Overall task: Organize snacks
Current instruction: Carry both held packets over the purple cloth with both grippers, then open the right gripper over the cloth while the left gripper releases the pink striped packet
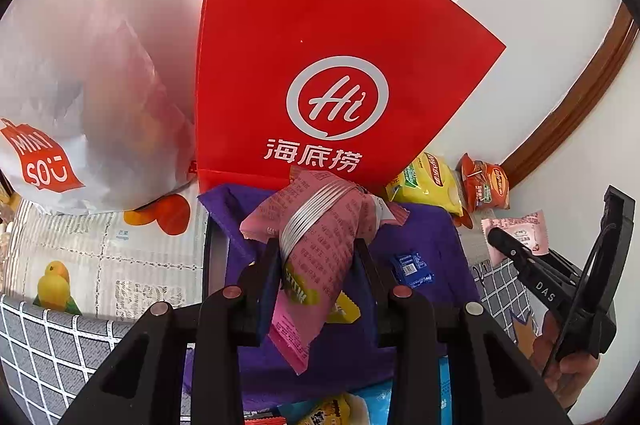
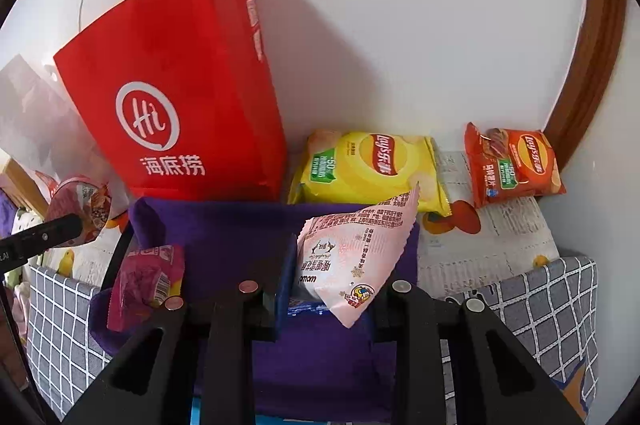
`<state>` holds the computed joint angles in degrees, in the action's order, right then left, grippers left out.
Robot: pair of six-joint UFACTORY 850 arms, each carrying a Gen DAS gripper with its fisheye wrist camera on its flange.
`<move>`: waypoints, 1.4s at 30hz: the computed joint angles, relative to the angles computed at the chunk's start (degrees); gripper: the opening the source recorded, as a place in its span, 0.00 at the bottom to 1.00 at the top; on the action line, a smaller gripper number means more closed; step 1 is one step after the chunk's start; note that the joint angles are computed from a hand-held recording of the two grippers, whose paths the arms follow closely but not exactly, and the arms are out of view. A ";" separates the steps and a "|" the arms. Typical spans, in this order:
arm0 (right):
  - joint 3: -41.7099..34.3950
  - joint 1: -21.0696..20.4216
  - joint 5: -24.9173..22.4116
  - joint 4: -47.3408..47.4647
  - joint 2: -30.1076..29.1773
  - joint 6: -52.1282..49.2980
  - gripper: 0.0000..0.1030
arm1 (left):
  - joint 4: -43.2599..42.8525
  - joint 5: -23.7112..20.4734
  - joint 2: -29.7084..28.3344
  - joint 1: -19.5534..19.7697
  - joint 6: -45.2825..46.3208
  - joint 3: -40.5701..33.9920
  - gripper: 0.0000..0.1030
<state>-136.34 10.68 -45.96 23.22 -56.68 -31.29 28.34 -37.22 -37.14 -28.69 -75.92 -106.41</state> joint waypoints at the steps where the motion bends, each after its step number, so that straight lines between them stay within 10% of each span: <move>1: -0.07 -0.07 0.05 -0.02 0.00 0.09 0.28 | -0.12 0.11 0.06 0.05 0.04 0.14 0.32; 42: -14.89 2.75 -16.00 -8.09 -11.11 3.47 0.28 | -16.81 -4.44 -9.97 0.64 17.51 -10.80 0.32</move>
